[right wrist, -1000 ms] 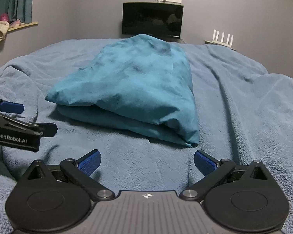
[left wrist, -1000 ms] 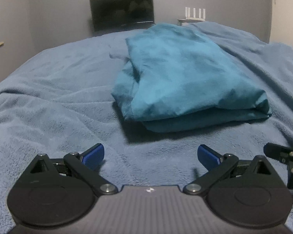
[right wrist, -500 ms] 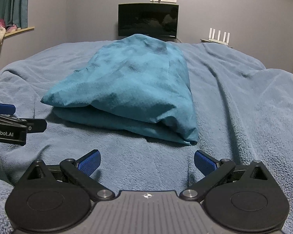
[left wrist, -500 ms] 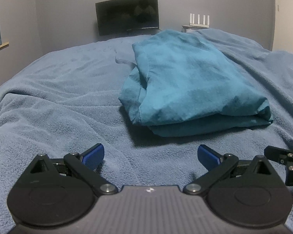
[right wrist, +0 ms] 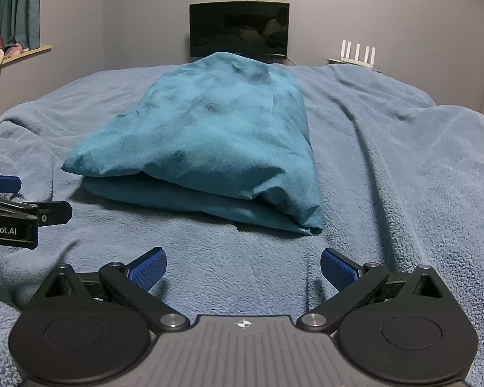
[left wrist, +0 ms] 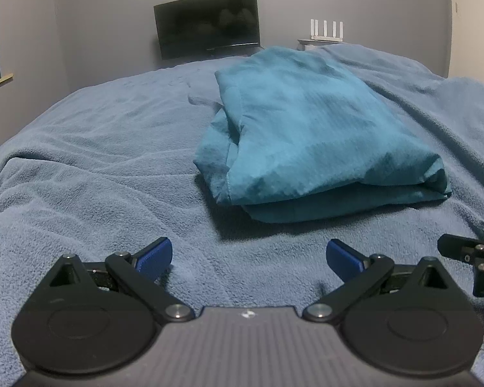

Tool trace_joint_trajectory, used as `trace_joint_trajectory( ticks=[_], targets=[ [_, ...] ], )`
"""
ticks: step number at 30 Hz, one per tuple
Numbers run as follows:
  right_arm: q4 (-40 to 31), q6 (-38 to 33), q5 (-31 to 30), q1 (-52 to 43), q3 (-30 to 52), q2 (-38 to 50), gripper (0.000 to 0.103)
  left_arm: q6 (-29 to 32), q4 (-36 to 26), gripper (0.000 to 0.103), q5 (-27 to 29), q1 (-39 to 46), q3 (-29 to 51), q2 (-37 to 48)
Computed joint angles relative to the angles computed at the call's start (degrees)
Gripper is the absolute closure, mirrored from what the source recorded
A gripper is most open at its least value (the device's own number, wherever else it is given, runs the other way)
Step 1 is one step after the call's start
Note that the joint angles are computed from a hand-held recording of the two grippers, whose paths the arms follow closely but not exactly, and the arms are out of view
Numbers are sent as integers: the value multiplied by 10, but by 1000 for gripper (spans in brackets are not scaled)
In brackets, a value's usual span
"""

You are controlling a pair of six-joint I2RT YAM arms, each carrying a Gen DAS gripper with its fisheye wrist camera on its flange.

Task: Fold large clothes

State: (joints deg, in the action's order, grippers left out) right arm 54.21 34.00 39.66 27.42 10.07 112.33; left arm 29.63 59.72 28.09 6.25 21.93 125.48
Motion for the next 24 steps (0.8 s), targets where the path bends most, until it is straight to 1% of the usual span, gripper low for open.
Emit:
trace_joint_trajectory(
  ticks=[24],
  targets=[
    [-4,1,-4,-3,3,1,0,7,-4,0,-1,2,1,1]
  ],
)
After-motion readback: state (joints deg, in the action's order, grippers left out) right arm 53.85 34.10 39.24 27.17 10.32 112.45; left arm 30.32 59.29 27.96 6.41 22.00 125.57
